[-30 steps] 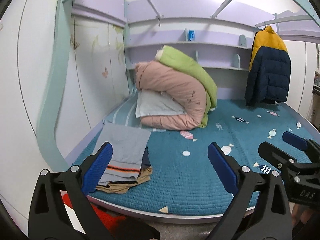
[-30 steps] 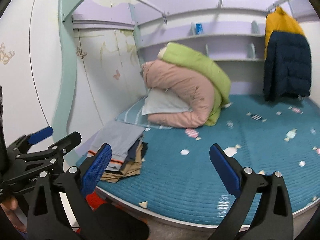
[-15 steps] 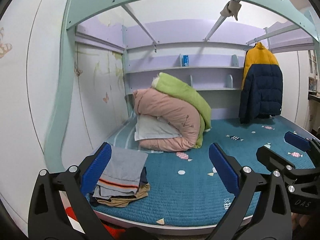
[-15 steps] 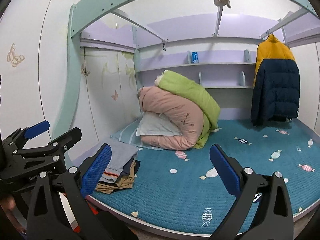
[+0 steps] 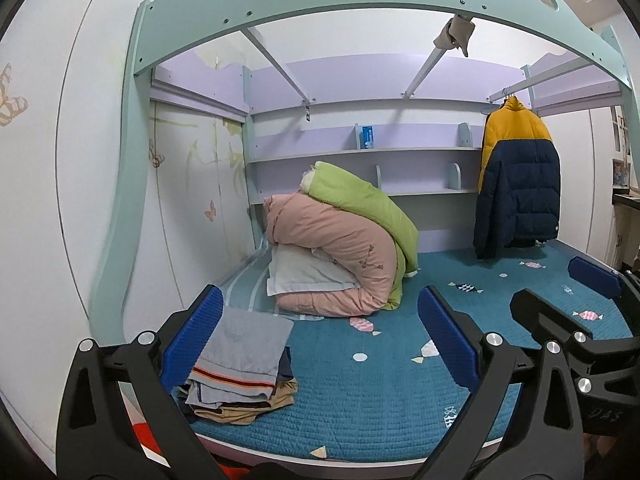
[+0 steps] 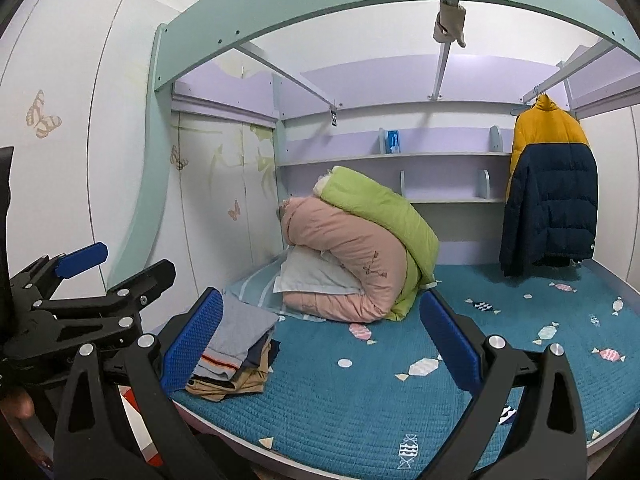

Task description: Fold large clothes

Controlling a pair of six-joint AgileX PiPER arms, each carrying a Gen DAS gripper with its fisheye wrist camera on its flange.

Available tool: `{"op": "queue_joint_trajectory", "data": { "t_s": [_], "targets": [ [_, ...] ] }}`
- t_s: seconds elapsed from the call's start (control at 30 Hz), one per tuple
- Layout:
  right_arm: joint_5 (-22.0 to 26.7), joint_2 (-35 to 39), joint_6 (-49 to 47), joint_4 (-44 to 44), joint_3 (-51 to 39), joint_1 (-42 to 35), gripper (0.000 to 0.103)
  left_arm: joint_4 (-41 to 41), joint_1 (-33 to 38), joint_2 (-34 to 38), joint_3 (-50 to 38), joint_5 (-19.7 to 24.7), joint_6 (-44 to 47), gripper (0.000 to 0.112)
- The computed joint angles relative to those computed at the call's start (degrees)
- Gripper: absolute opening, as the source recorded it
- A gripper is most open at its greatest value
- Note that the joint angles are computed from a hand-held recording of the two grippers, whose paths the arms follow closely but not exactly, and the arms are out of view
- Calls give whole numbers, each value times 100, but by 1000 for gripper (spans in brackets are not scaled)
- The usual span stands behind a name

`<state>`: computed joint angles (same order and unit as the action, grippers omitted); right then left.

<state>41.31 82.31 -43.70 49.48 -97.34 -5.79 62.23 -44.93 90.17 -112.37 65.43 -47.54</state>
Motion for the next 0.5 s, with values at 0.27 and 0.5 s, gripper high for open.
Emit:
{"op": "queue_joint_trajectory", "data": {
  "t_s": [0.27,0.5],
  "targets": [
    [-166,-82,-169,157,151,2,95,133,-20,-46,128,-72,-201,98],
    [-269,-125,-265,277,260,14,95,257,-10,-60,221,-106,-296,98]
  ]
}}
